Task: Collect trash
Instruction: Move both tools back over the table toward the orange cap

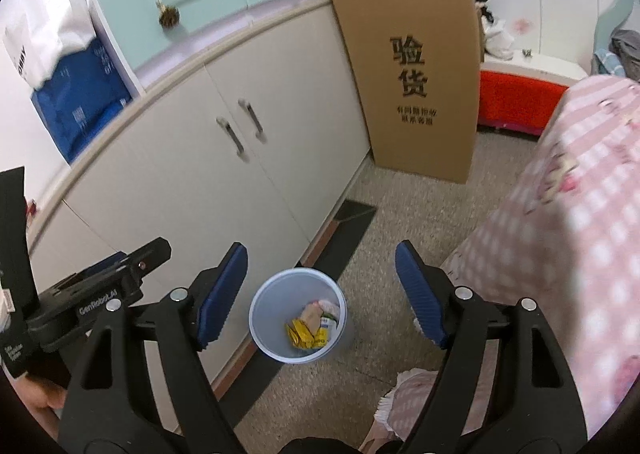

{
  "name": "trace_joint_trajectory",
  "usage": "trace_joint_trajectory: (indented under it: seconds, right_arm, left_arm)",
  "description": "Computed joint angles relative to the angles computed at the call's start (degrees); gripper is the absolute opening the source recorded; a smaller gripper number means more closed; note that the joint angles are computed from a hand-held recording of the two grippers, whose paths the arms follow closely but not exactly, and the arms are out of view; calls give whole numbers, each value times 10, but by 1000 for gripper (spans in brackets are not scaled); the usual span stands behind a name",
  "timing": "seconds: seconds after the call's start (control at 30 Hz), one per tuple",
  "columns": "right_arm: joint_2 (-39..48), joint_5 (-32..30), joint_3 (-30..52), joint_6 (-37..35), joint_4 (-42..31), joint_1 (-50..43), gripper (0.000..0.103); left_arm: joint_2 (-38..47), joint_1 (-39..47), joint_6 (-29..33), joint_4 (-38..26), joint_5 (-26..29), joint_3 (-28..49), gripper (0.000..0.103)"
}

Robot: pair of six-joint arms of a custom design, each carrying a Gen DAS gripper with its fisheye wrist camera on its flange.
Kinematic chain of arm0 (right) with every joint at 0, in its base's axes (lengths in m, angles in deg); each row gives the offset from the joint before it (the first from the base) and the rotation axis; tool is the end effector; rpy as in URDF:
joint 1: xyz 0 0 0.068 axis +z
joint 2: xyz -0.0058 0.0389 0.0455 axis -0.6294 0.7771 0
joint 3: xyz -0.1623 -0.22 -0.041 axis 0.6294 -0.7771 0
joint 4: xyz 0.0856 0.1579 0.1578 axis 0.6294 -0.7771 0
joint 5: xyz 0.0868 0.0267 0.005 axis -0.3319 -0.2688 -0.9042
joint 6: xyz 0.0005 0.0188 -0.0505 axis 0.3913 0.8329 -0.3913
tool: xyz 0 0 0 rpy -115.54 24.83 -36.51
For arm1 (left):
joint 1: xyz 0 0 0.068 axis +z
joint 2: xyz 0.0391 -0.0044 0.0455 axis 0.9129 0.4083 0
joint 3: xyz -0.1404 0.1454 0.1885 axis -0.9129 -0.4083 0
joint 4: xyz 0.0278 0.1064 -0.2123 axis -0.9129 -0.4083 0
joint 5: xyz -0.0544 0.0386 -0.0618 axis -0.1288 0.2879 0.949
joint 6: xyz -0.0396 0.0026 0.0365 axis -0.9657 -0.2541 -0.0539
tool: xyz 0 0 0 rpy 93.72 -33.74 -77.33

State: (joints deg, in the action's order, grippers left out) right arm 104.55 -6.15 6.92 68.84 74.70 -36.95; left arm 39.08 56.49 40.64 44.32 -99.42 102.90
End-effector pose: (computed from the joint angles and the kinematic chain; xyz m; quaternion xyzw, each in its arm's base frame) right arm 0.2503 0.0267 0.1163 -0.1450 0.8959 0.2320 0.3502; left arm 0.2072 -0.0224 0.1225 -0.2482 0.9043 0.0343 0.3457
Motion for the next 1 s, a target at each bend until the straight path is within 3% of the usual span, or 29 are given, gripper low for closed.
trace_joint_trajectory:
  seconds: [0.2,0.37,0.53,0.7,1.0]
  right_arm:
    - [-108,-78,8,-49,-114,-99,77]
    - [-144,-159,55,-138,-231,-234,79]
    - [-92,-223,147,-247,-344,-381,80]
    - [6,-245,257,-316,-412,-491,80]
    - [199,-210,479,-315,-465,-586,80]
  left_arm:
    - [-104,-138,-77,-145,-90,52,82]
    - [-100,-262,-148,-229,-163,131,84]
    - [-5,-365,-178,-275,-203,250,84]
    - [112,-415,-164,-293,-199,380,84]
    - [317,-454,-99,-325,-157,622,84]
